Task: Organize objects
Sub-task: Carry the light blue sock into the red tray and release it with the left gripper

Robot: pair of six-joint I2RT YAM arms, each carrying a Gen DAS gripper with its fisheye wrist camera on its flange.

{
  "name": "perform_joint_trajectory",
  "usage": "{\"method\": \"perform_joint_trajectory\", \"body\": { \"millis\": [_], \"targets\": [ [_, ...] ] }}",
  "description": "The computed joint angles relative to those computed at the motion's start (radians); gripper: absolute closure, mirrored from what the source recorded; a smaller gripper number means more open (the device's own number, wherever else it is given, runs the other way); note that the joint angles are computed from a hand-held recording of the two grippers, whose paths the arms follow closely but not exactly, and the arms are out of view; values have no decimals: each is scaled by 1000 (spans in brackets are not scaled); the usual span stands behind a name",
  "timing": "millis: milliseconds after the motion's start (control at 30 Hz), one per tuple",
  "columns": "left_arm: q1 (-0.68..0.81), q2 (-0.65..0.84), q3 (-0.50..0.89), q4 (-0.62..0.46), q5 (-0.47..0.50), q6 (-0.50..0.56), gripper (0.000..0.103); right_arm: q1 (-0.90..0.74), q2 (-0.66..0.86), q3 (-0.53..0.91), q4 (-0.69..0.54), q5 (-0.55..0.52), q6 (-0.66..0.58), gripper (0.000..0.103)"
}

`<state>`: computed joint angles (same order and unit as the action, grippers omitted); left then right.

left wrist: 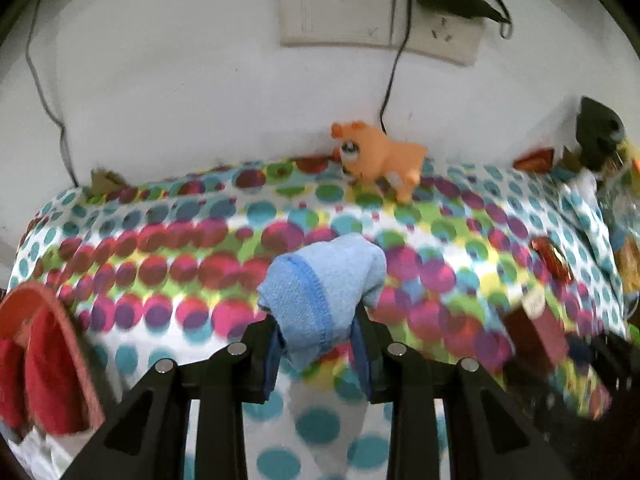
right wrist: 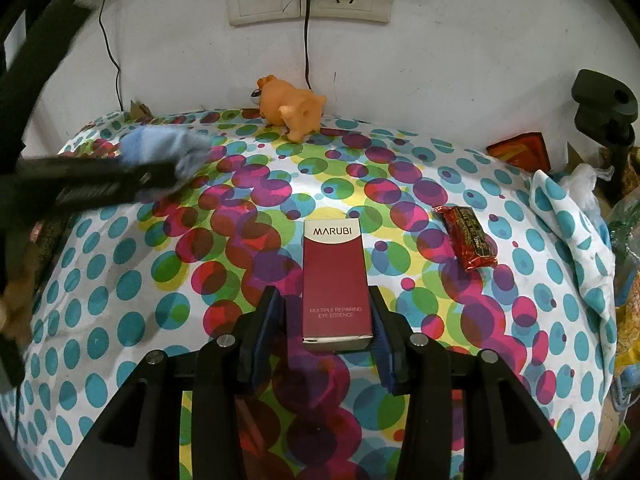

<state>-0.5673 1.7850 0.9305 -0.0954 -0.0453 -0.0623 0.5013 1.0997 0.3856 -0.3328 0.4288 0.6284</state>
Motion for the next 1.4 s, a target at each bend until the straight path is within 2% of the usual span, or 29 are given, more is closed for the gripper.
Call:
{"method": "perform_joint_trajectory", "body": {
  "millis": [200, 500, 1067, 1267, 1400],
  "targets": [
    [-11, -147, -158, 15, -31, 31, 72, 1, 5, 2, 0, 3, 1, 61],
    [-65, -313, -299, 9, -85, 29, 72, 11, 13, 7, -4, 10, 13, 61],
    [-104, -687, -468, -156, -67, 41, 72, 16, 21, 12, -5, 15, 21, 61],
    [-54, -825, -492, -244, -37, 60, 72, 20, 24, 12, -4, 18, 25, 61],
    [46, -895, -485, -296, 15, 111, 72, 23, 27, 11, -2, 20, 30, 61]
  ]
}}
